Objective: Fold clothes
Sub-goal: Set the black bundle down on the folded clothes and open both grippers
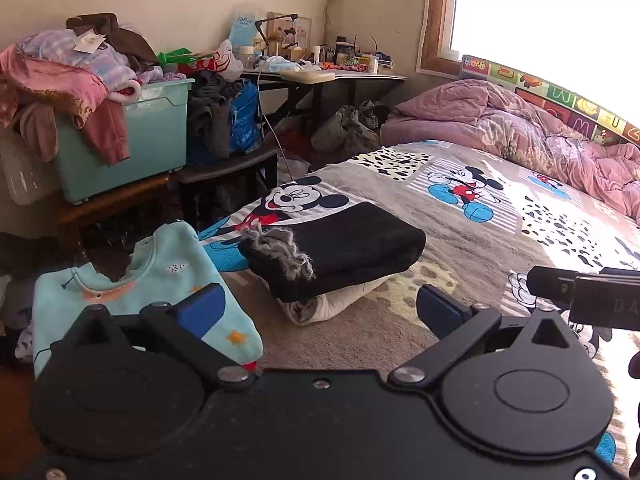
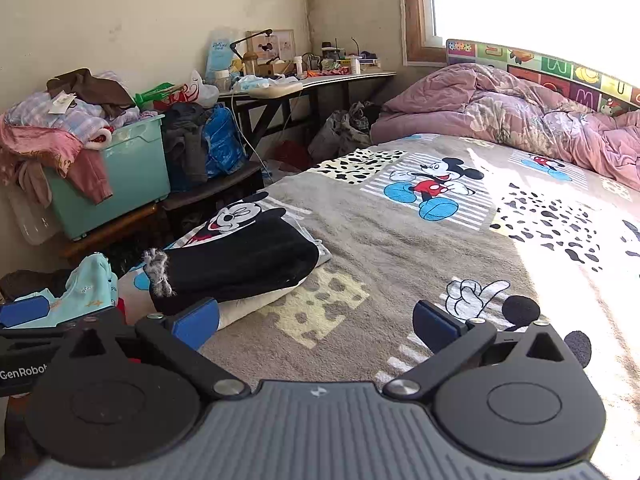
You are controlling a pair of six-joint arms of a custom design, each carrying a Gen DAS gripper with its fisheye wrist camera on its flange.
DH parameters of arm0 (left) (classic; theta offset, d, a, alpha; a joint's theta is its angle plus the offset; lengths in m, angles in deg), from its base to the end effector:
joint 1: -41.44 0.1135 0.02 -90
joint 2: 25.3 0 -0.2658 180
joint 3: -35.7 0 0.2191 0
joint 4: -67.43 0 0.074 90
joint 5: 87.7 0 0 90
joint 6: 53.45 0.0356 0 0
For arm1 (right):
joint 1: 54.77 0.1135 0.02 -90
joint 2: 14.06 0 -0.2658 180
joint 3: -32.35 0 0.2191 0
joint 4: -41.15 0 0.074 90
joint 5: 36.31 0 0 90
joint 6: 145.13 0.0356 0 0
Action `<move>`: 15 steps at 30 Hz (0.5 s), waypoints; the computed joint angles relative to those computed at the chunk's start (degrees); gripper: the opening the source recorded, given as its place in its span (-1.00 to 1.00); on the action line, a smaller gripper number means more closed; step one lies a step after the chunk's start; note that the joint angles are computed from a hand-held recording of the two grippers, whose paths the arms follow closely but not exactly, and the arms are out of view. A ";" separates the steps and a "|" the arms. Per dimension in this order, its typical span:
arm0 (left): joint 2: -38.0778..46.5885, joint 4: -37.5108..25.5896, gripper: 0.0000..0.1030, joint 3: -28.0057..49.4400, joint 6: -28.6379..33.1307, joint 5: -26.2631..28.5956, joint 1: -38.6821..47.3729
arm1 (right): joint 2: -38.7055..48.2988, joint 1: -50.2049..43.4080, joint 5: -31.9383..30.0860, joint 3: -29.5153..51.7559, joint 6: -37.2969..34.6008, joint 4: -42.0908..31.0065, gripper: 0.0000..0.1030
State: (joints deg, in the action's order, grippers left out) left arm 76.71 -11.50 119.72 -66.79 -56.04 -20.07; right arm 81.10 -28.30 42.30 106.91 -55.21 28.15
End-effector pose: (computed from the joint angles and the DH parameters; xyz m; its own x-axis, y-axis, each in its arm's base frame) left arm 0.1566 -0.2251 0.2138 -0.3872 -0.3572 -0.8500 -0.5785 0.8120 -0.0777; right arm 0.3010 0.1577 0.2409 -0.4946 -0.2478 -0.8331 -0.5849 0.8039 0.1081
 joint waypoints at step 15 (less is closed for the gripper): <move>5.11 -11.85 1.00 6.35 -10.49 -0.66 -1.21 | -2.16 2.78 7.19 -3.98 -1.53 3.24 0.99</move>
